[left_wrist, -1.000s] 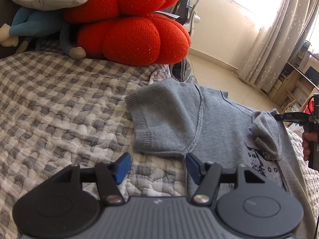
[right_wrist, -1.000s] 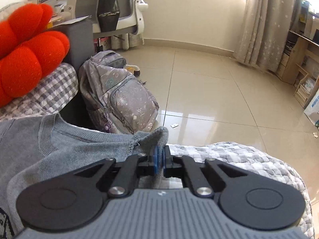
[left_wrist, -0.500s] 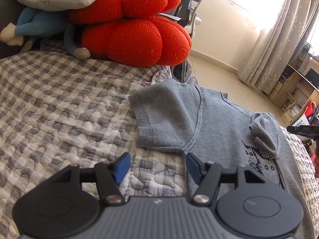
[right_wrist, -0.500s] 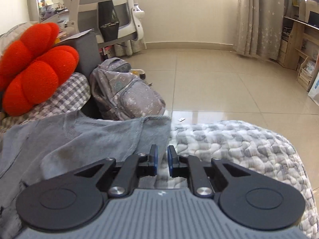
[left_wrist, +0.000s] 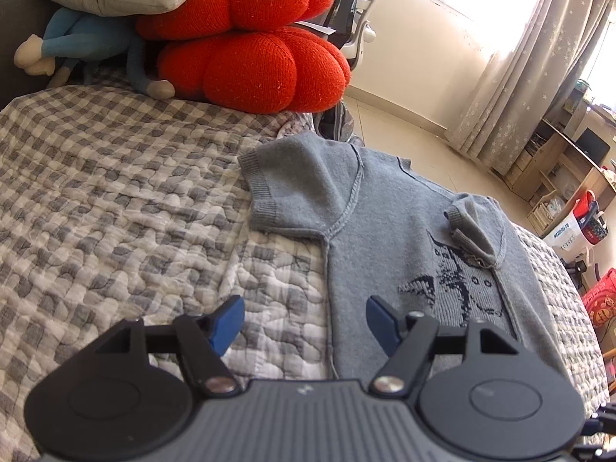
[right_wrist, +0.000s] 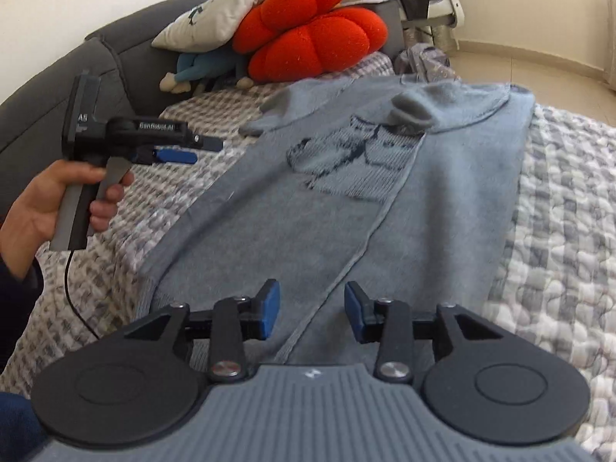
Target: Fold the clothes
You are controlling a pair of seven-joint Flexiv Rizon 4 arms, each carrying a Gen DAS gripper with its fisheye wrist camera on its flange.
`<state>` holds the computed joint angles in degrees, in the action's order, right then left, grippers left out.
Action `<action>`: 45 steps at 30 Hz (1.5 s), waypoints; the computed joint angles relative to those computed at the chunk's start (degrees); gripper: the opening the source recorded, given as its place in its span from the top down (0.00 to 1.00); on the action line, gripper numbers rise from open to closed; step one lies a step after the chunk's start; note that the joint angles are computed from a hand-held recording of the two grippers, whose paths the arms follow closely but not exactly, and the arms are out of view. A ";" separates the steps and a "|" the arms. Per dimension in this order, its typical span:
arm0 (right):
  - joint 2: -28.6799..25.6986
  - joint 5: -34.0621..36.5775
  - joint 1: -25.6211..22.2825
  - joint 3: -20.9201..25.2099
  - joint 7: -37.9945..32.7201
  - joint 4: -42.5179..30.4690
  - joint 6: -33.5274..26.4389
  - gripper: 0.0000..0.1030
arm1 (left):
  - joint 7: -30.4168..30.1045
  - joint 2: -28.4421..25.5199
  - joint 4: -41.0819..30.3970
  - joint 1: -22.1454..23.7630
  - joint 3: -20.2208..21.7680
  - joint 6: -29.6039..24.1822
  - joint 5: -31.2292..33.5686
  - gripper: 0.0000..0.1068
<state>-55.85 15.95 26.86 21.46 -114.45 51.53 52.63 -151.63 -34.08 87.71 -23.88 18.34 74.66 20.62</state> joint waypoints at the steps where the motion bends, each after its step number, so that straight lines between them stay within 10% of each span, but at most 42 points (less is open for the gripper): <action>1: 0.29 0.12 -0.10 0.35 -0.34 1.02 -0.85 0.59 | -0.07 0.19 0.26 -0.05 -0.04 -0.31 -0.09 0.32; 13: -2.45 1.78 5.25 4.86 -9.42 -5.35 0.43 0.58 | -1.14 -4.97 -1.64 9.70 -3.01 5.68 -10.37 0.27; 26: -6.33 -2.48 12.76 -2.78 -9.96 -8.18 2.74 0.65 | 5.27 -19.16 -26.75 10.72 2.43 -7.75 -14.34 0.26; 28: -5.83 -3.61 12.72 -2.48 -10.61 -6.31 5.20 0.67 | 7.38 -20.61 -30.19 11.41 1.37 -10.95 -12.45 0.30; 31: -5.73 -5.70 12.86 -2.30 -10.09 -4.75 8.30 0.81 | 10.57 -21.90 -32.59 12.36 -0.80 -10.92 -9.70 0.64; 32: -5.80 -6.18 12.78 -2.05 -9.81 -4.52 9.01 0.86 | 10.94 -21.94 -32.79 12.41 -1.13 -10.47 -9.17 0.91; 45: -8.04 11.95 4.72 9.24 -7.65 -11.81 0.66 0.94 | 10.67 -19.39 -32.58 12.96 -2.69 -2.26 -10.92 0.94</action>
<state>-63.90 27.90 31.58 30.70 -122.10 39.72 53.29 -140.96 -53.47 55.13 -10.93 15.65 72.40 9.70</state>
